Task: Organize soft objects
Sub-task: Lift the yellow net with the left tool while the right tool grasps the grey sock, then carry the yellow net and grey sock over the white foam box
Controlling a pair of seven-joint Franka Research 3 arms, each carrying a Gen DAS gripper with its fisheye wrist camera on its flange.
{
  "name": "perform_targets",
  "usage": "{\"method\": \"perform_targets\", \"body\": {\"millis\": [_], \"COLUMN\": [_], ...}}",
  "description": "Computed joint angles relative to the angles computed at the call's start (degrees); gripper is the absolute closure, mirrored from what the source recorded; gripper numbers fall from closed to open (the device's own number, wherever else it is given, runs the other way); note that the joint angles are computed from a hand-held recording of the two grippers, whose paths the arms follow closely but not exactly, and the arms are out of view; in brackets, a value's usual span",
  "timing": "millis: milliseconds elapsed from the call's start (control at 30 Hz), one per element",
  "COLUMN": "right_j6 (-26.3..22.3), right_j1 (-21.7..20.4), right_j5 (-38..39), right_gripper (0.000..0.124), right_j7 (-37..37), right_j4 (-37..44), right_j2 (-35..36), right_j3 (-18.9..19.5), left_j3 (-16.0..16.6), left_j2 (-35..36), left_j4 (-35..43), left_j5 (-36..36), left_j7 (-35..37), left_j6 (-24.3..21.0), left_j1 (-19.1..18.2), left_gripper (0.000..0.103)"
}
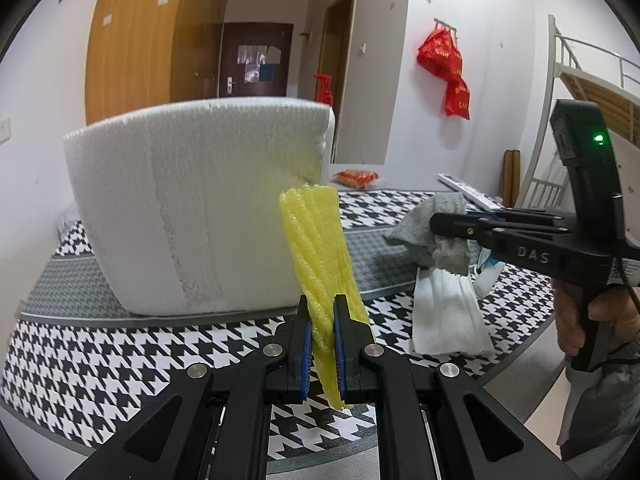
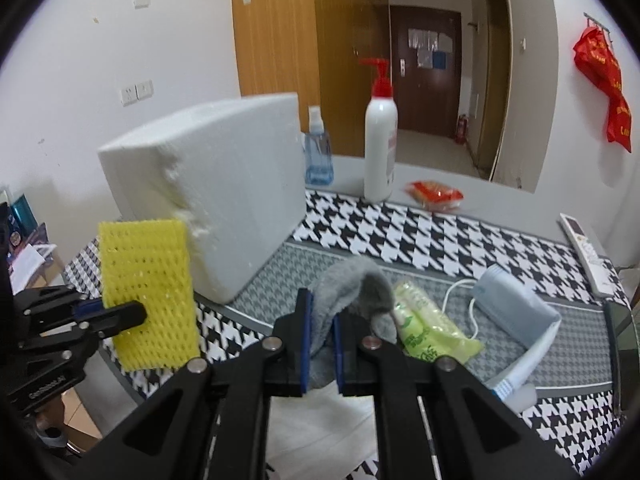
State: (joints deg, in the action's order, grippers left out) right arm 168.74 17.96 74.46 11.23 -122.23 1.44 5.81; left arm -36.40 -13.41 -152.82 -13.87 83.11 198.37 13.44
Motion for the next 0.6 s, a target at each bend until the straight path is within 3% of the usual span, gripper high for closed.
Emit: {"method": "perform_targets", "body": {"millis": [67, 267, 400, 533, 600], "right_j6": [0.71, 0.68, 0.88, 1.43, 1.77], "right_j1": [0.19, 1.22, 1.63, 1.82, 1.87], "right_j5": [3.34, 10.78, 14.37, 17.26, 19.06], "right_gripper": [0.111, 0.111, 0.111, 0.111, 0.111], "right_j7": [-3.22, -10.32, -13.69, -16.64, -18.35], "right_j4": [-0.43, -1.3, -1.03, -0.94, -0.86], "right_j2": [-1.11, -4.02, -4.97, -6.16, -6.7], "right_j3": [0.21, -0.49, -0.87, -1.01, -1.04], "left_j3": [2.45, 4.5, 3.59, 5.15, 4.03], "left_j2": [-0.42, -3.09, -4.83, -5.99, -6.63], "left_j4": [-0.5, -1.58, -2.15, -2.72, -2.66], "left_j5": [1.47, 3.17, 4.02, 6.26, 6.29], "left_j7": [-0.79, -1.63, -2.2, -3.23, -3.13], "left_j6": [0.44, 1.16, 1.68, 2.31, 2.45], "left_j1": [-2.19, -3.81, -2.99, -4.12, -3.09], "left_gripper": [0.093, 0.093, 0.093, 0.093, 0.093]}}
